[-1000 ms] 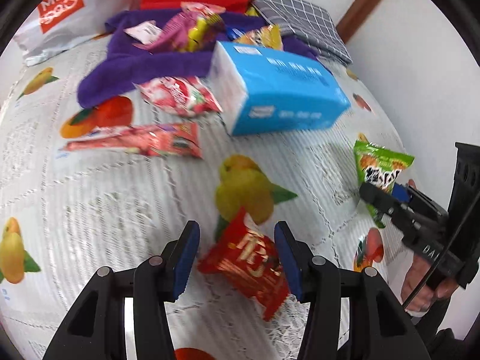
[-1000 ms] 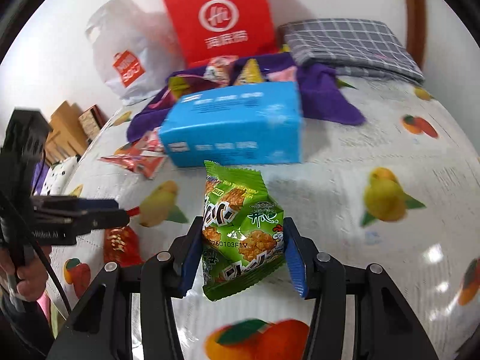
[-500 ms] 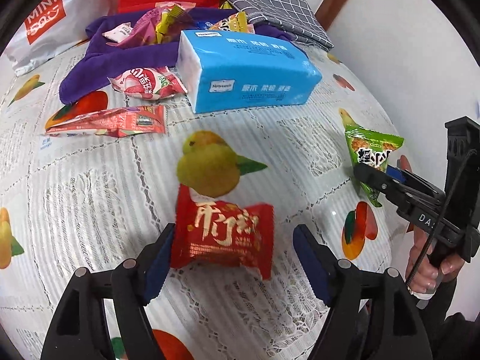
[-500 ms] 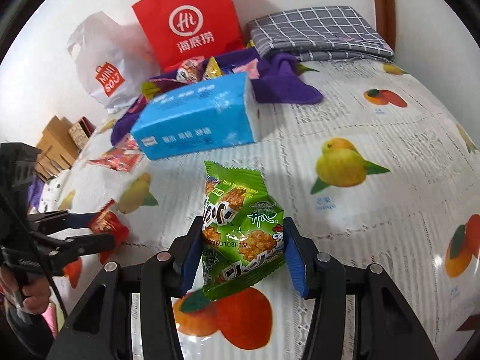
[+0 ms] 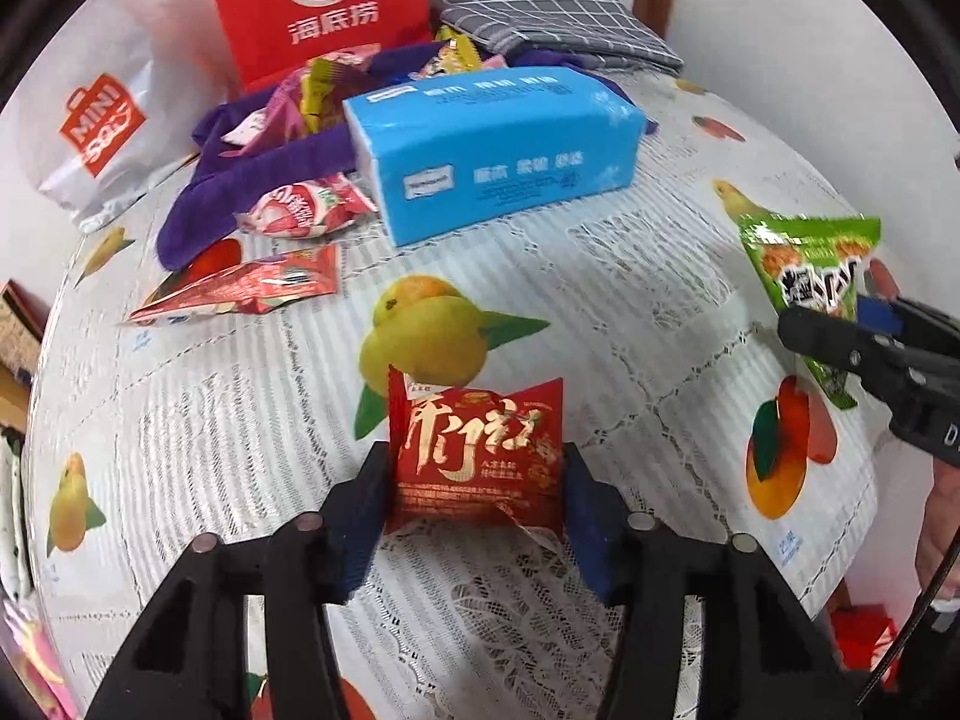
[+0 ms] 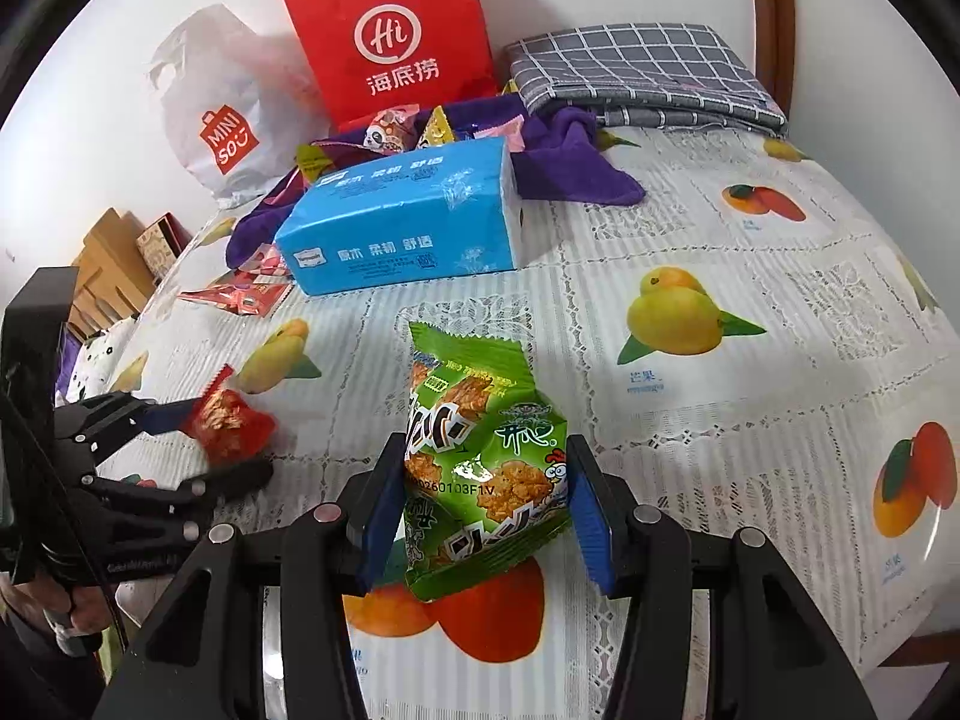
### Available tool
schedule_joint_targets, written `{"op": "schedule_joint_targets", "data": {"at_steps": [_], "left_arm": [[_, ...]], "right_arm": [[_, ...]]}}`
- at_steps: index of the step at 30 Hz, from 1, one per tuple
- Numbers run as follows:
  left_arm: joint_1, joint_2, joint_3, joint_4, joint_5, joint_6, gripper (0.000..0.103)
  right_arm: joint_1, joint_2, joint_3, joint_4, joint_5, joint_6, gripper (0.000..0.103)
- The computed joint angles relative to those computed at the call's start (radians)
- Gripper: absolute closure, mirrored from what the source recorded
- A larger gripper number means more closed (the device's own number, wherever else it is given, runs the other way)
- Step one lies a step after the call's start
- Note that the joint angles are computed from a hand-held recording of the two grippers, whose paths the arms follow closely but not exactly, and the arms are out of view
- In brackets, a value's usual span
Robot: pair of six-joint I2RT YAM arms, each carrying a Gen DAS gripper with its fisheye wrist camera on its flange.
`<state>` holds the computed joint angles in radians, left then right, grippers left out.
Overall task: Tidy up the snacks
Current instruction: 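Grasp the red wrapped snack with the left tool while the right tool holds the green bag, then carry both held snacks up over the purple towel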
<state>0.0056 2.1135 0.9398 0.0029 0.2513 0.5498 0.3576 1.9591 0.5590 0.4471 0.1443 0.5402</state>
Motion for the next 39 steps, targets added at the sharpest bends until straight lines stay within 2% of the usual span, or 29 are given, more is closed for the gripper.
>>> {"op": "schedule_joint_targets", "data": {"at_steps": [7,12,18,22,32,39], "left_arm": [[0.045,0.002,0.059,-0.111,0.115,-0.005,0.055],[0.047,-0.042,0.069,-0.144,0.156,-0.016,0.055],[0.039,-0.061,0.153,-0.208,0.217,-0.051,0.055],[0.025,-0.033,0.267,-0.276,0.237,-0.086,0.055],[-0.006,0.055,0.573,-0.404,0.256,-0.174,0.055],[-0.015,0.161,0.831,-0.504,0.256,-0.214,0.055]], "right_arm": [[-0.004,-0.034,-0.006,-0.012,-0.005,-0.015,0.053],[-0.010,-0.057,0.019,-0.043,-0.011,-0.039,0.053],[-0.039,-0.085,0.086,-0.106,-0.040,-0.081,0.053],[-0.062,-0.091,0.151,-0.144,-0.053,-0.107,0.053],[-0.129,-0.026,0.426,-0.319,-0.046,-0.200,0.053],[-0.194,0.016,0.611,-0.400,-0.095,-0.232,0.053]]}}
